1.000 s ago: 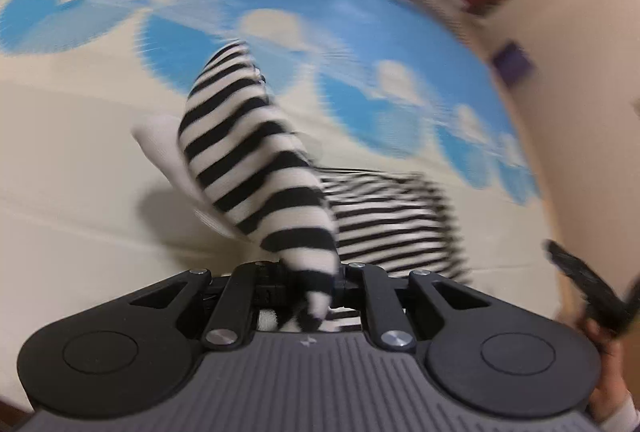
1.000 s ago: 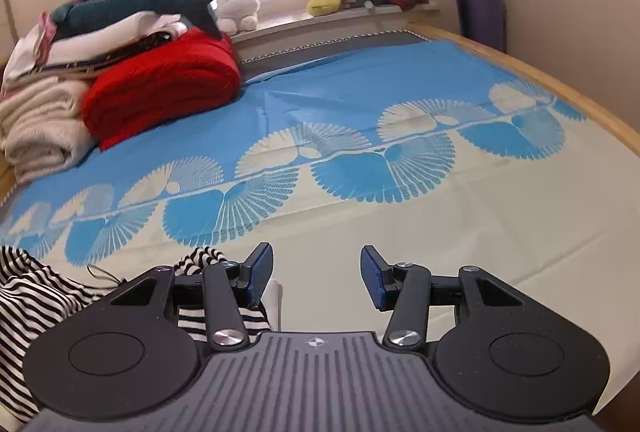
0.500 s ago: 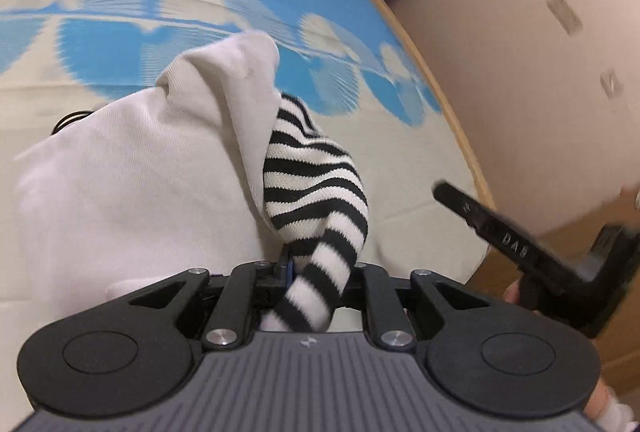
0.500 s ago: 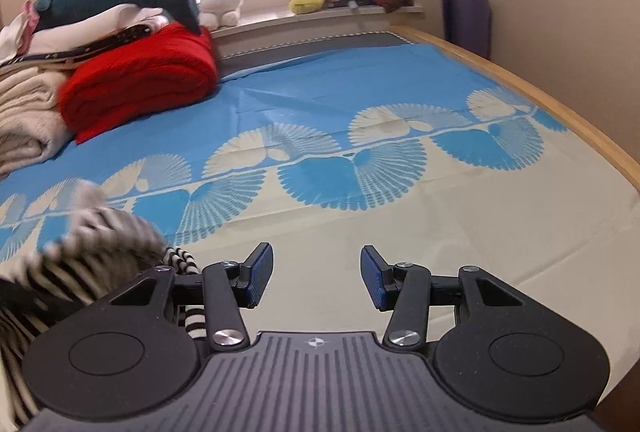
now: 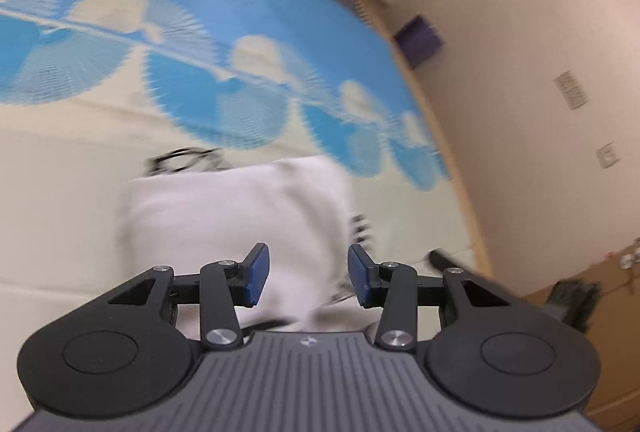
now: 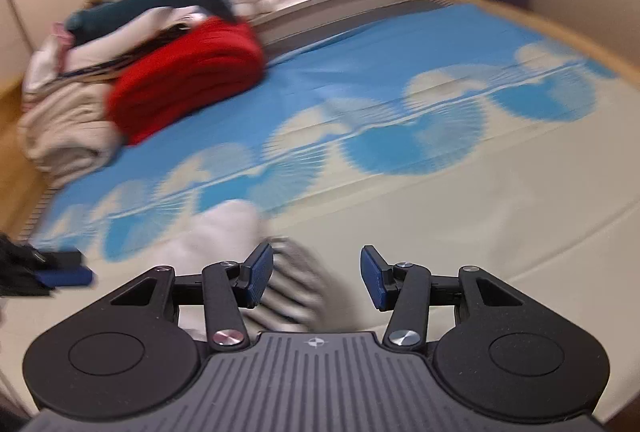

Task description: Fold small clothes

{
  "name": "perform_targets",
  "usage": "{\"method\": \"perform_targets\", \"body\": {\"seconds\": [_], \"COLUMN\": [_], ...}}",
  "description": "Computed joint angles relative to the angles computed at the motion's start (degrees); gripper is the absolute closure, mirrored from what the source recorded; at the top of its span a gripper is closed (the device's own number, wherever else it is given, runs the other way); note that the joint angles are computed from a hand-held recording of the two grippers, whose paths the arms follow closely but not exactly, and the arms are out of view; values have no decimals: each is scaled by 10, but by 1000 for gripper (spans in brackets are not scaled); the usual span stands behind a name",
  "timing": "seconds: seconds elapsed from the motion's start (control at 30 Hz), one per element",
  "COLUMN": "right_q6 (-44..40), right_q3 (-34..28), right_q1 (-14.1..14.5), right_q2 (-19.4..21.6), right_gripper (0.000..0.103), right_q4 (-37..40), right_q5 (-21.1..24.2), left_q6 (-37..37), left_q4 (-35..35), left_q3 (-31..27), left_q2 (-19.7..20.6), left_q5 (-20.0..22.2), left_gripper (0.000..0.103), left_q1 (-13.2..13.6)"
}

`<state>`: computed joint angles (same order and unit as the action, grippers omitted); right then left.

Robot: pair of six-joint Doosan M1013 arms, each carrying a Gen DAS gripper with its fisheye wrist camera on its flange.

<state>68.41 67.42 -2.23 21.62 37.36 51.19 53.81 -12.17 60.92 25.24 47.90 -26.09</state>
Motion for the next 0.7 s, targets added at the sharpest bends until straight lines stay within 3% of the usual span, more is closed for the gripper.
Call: {"method": "perform_targets", "body": {"seconds": [0.1,0.27,0.3,0.33,0.4,0.6,0.7], "right_q6": [-44,-119,-134,-146,-151,-148,-137], "right_q3": [-15,-34,-35,-34,-36,-16,-11], "right_q1": [1,31,37,42,41,3,-13], "right_q2": [13,21,20,17,16,-1,-4], "right_gripper": [47,46,52,73,101,103,103], "right_q4": [71,32,10,-16,-34,-38,-44], "right_q5": [80,162,167,167,175,170,174], "left_q6": [7,35,43,51,67,127,155], "left_q4": [22,27,29,29,27,15,11], "left_q3": [6,8,7,4,-1,-35,-61], "left_q2": [-9,-13,-13,-11,-8,17,38], "left_q5": [30,62,69,73,85,123,168], "left_gripper": [56,56,56,56,56,56,56], "left_q1": [6,7,5,3,-1,-14,-20]}}
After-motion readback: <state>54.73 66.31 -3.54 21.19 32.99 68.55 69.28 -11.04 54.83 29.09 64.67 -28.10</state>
